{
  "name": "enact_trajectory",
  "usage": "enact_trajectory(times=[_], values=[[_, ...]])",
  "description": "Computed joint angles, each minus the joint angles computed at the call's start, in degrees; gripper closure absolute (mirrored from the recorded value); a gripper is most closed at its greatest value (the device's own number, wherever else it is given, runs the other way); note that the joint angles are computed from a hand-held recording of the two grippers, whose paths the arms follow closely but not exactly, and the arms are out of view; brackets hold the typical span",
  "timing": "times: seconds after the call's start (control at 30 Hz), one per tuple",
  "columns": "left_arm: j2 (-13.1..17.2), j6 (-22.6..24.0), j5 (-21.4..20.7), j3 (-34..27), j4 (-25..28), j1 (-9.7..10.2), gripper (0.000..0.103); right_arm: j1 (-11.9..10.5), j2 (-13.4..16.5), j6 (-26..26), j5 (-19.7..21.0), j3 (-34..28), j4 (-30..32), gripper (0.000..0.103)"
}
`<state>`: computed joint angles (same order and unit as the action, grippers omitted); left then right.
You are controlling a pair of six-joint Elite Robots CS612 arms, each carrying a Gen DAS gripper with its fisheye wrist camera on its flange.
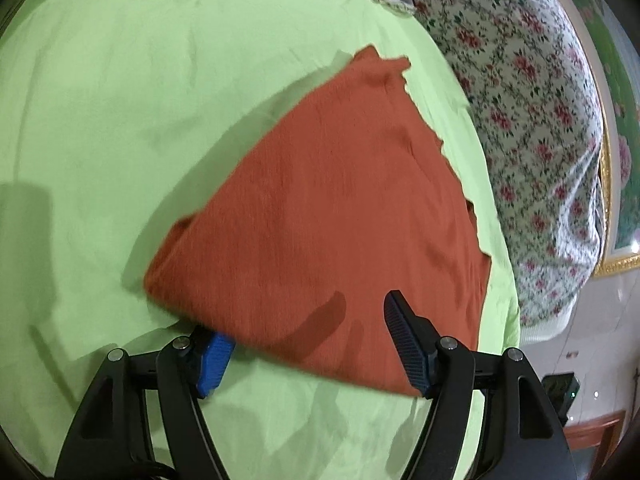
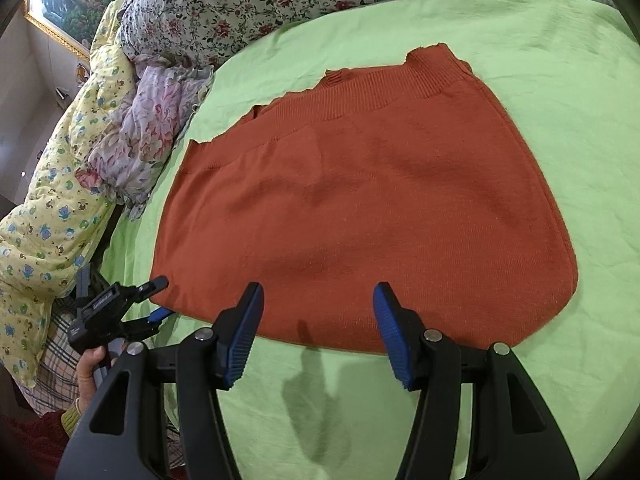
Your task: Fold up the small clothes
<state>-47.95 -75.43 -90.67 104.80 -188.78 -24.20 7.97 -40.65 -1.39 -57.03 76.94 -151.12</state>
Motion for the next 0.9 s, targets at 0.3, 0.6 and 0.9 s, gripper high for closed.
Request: enact_trajectory(times=[0.3, 0.6, 0.9], values=[[1.07, 1.61, 6.23, -3.44, 4.09, -0.50, 0.027, -0.56, 0.63, 1.06, 0.33, -0.81, 0.39, 0.045], [1.48, 4.76, 7.72, -5.43, 7.13, -0.49, 0.045, -1.33, 1.23, 2.58, 0.37, -1.43, -0.15, 0.045], [0.76, 17.50, 9.80, -7.98, 8.25, -1.61, 0.088, -1.86, 2.17, 1.94, 1.96, -2.83, -0.40, 0.045]])
